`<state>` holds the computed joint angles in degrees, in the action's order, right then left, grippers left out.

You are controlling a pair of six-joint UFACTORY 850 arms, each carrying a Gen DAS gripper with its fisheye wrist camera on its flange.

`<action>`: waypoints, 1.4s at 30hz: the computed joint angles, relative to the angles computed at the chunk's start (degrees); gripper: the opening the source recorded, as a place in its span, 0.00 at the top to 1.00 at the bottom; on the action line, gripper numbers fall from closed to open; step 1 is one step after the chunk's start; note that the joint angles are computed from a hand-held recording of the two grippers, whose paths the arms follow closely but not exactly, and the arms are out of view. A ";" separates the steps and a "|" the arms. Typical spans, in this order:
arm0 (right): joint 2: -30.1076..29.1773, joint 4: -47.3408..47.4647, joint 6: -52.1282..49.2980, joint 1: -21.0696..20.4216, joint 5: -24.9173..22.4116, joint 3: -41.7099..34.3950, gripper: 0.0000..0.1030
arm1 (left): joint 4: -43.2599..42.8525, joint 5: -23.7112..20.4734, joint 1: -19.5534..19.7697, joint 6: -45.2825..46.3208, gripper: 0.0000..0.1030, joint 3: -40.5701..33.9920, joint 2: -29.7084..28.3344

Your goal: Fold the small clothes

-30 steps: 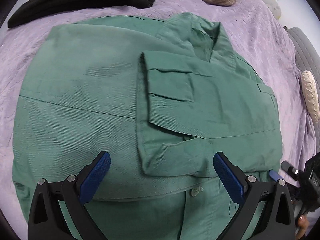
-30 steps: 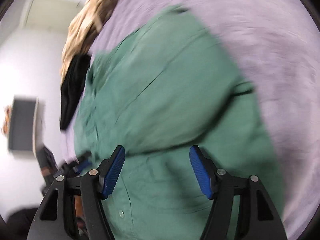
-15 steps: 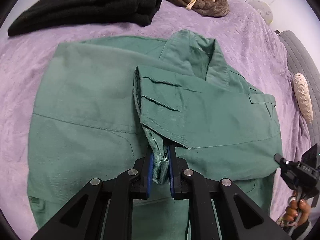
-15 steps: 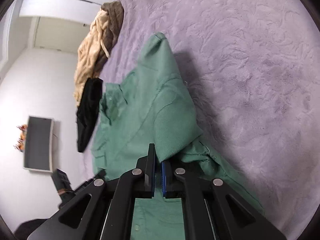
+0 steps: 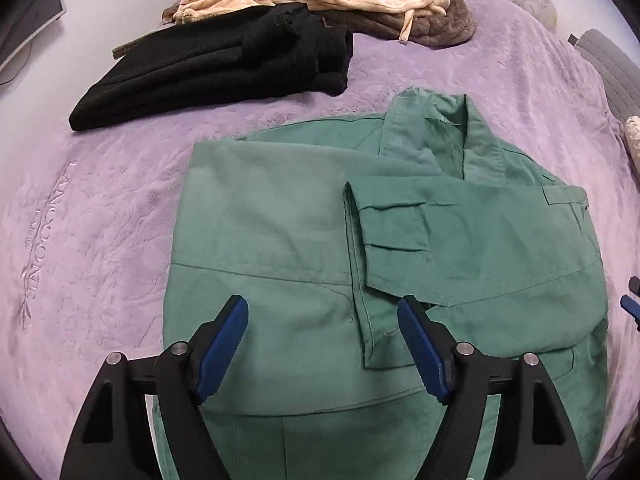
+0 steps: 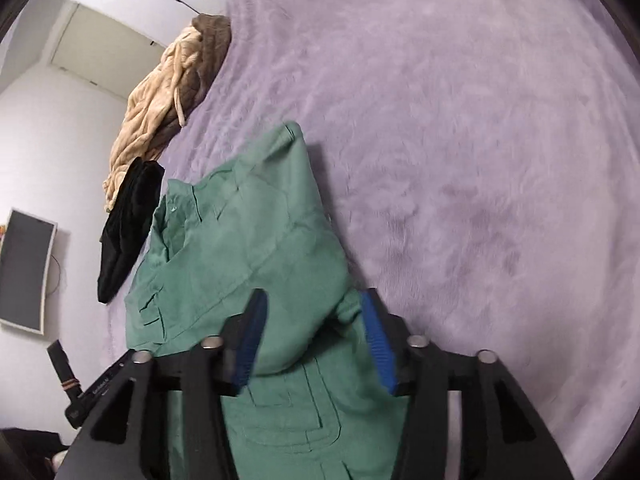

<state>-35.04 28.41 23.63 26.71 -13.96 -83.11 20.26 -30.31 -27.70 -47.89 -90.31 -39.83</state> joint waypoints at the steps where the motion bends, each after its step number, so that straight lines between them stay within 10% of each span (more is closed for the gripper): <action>1: -2.08 0.05 -0.41 -0.64 -1.77 -2.89 0.33 | 0.14 -0.51 0.01 -0.16 0.24 -1.21 -0.93; 5: -11.50 4.16 -5.13 -2.79 -9.85 -14.03 0.33 | -1.61 -2.09 -0.76 0.57 0.24 -6.15 -5.19; 6: -13.28 2.54 -5.13 -2.71 -11.85 -16.31 0.43 | -2.02 -2.97 -1.06 1.27 0.24 -7.31 -6.27; 7: -15.09 -0.09 -4.81 -2.52 -14.30 -18.89 0.92 | -2.17 -3.62 -1.46 1.49 0.24 -8.08 -6.89; 8: -16.40 -3.91 -3.23 -2.19 -16.46 -21.04 0.96 | -2.31 -4.08 -1.69 1.84 0.24 -8.71 -7.52; 11: -16.17 -15.20 3.23 -1.78 -15.94 -21.01 0.96 | -2.19 -4.28 -2.04 1.64 0.24 -9.74 -8.55; 24: -5.16 -6.49 -0.95 -0.79 -6.96 -6.38 0.82 | 1.63 -5.49 -1.79 0.17 0.24 -11.10 -8.92; 33: -5.86 -6.63 1.69 -0.04 -11.13 -4.52 0.87 | 4.28 -10.34 -2.50 -0.19 0.18 -12.70 -10.93; 38: -2.23 -9.13 4.72 0.13 -12.16 -1.72 0.77 | 3.84 -11.32 -2.04 -0.98 0.18 -9.11 -7.74; 42: 0.68 -8.30 5.47 1.60 -12.78 1.27 0.51 | 1.98 -10.88 -2.37 -0.85 0.18 -5.17 -4.31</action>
